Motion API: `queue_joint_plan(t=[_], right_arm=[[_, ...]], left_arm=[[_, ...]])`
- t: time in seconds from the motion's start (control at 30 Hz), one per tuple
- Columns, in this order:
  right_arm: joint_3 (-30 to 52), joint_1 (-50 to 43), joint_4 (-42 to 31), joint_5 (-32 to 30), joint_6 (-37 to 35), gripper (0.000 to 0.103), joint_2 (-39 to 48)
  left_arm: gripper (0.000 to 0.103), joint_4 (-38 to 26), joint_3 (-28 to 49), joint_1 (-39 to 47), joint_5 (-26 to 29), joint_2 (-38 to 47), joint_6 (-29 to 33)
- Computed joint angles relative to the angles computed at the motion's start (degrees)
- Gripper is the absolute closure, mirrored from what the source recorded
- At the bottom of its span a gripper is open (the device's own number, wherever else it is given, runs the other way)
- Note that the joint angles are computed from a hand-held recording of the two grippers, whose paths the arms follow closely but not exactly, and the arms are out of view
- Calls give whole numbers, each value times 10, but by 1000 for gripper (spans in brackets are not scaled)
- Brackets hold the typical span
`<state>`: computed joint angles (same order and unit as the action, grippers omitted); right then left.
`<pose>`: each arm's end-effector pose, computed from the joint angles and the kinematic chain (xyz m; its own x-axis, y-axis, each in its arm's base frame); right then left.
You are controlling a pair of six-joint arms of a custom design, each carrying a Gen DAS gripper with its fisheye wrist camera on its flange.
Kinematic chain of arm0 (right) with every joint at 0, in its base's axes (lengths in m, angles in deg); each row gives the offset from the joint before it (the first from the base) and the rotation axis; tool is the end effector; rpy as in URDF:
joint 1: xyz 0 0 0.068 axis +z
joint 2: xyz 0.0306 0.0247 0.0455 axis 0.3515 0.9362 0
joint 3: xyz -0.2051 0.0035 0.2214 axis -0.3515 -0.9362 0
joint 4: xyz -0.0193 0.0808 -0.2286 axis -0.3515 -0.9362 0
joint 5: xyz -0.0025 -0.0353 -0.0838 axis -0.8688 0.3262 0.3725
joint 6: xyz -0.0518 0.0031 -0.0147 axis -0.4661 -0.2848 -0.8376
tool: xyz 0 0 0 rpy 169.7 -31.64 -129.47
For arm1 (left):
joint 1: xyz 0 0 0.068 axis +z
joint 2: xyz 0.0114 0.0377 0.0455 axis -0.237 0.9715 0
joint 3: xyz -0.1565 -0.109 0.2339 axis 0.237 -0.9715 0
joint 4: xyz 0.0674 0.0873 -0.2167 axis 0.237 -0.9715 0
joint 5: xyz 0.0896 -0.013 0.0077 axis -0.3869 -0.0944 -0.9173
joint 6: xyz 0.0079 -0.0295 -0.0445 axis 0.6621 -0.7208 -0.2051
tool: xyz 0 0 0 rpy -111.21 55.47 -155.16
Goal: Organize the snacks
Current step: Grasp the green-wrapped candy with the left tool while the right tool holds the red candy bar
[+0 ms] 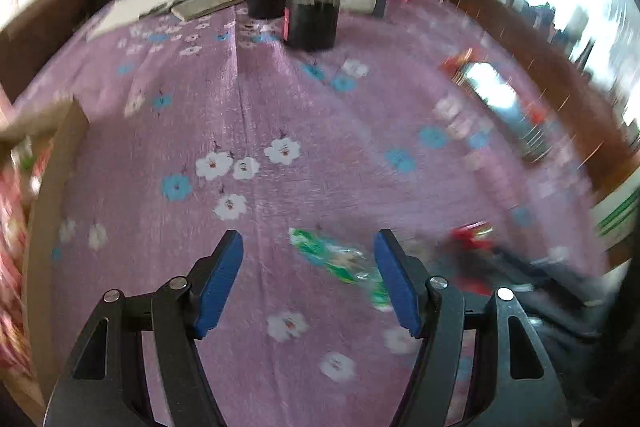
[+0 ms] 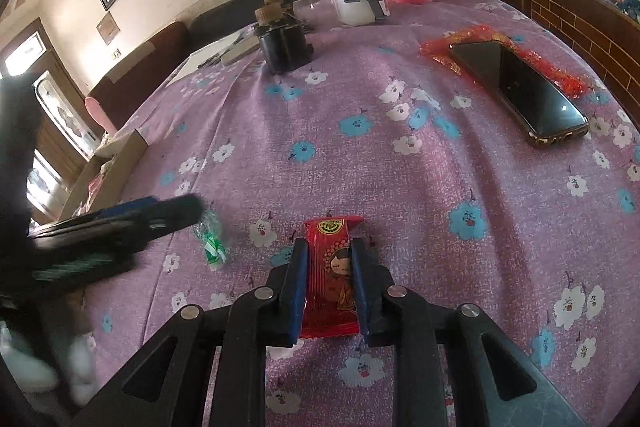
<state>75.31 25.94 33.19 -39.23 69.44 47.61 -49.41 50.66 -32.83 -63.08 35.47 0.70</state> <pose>0.1851 0.0259 0.0971 -0.7950 0.0318 -0.6057 -0.1538 0.9554 0.2520 0.1986 -0.0661 0.1281 -0.8406 0.0798 -0.5357 0.1248 0.9910 -0.0483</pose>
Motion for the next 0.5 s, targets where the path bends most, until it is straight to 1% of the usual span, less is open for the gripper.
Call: queue_joint_plan(t=[0.07,0.1,0.17,0.23,0.27,0.3,0.4,0.5], right_arm=[[0,-3,1,-5,1,81,2],[-1,-5,2,-7,0,81,2],[0,-3,0,-5,1,81,1],[1,-3,-1,-4,0,80,1],[1,-1,-1,-1,1,80,0],[0,2,0,3,1,80,0],[-3,9,4,14,3,80,-1],[-6,11,11,17,4,80,1]], left_arm=[[36,-8,-6,12,2,0,20],[40,-23,-11,23,13,-12,31],[43,-54,-27,55,42,-56,68],[42,-79,-46,84,40,-111,103],[42,-91,-48,108,53,-130,122],[42,-108,-54,148,86,-159,150],[42,-114,-69,180,119,-208,181],[42,-101,-76,169,137,-211,193]])
